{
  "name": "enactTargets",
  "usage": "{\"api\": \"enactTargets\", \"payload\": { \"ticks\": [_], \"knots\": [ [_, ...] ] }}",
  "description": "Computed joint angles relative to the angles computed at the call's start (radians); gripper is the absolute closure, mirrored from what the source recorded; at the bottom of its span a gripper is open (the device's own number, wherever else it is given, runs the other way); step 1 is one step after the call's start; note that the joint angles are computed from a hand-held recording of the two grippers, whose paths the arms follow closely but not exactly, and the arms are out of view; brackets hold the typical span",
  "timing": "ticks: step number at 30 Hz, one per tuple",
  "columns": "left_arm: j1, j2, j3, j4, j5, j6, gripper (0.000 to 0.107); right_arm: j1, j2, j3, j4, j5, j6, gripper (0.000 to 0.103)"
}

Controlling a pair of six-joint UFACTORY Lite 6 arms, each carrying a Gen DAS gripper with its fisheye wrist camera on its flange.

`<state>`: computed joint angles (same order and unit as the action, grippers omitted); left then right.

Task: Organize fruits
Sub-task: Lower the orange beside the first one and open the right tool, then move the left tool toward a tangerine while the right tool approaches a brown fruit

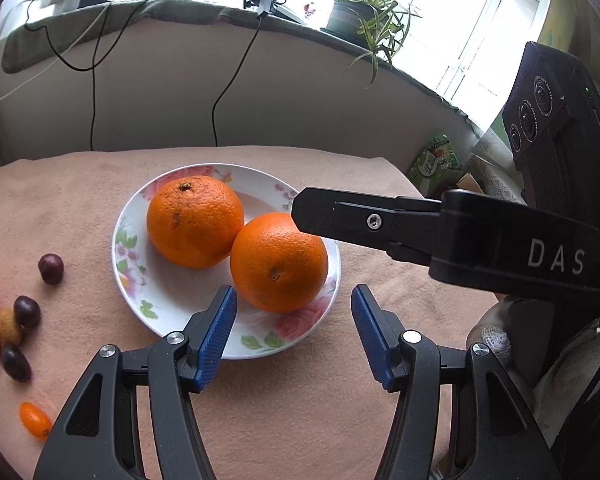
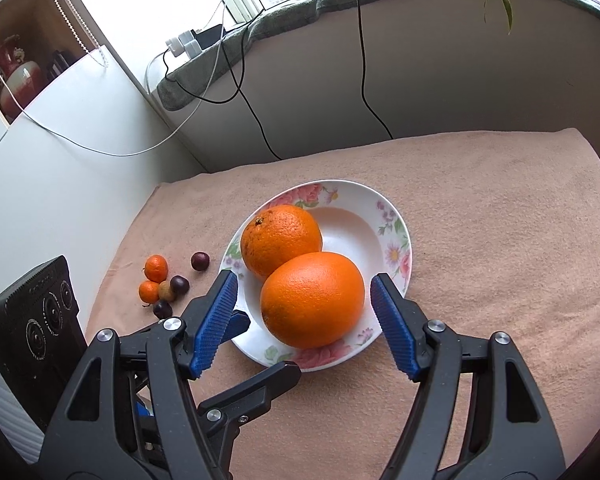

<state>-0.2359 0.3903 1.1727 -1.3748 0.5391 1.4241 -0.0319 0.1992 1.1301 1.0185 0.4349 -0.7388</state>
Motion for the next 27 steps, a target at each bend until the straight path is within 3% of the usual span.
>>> {"api": "enactTargets", "payload": {
  "ticks": [8, 15, 18, 23, 27],
  "knots": [
    [0.049, -0.045, -0.053, -0.018, 0.014, 0.046, 0.047, -0.01, -0.033, -0.042, 0.066, -0.02, -0.045, 0.027],
    [0.136, -0.122, -0.139, -0.07, 0.021, 0.136, 0.044, 0.019, -0.105, -0.108, 0.154, -0.105, -0.115, 0.023],
    [0.186, -0.157, -0.178, -0.094, 0.022, 0.185, 0.044, 0.032, -0.133, -0.139, 0.244, -0.121, -0.193, 0.022],
    [0.301, -0.214, -0.245, -0.113, 0.037, 0.262, 0.044, 0.097, -0.183, -0.183, 0.315, -0.199, -0.274, 0.01],
    [0.411, -0.235, -0.287, -0.115, 0.054, 0.308, 0.044, 0.161, -0.217, -0.207, 0.33, -0.247, -0.317, 0.009]
  ]
}}
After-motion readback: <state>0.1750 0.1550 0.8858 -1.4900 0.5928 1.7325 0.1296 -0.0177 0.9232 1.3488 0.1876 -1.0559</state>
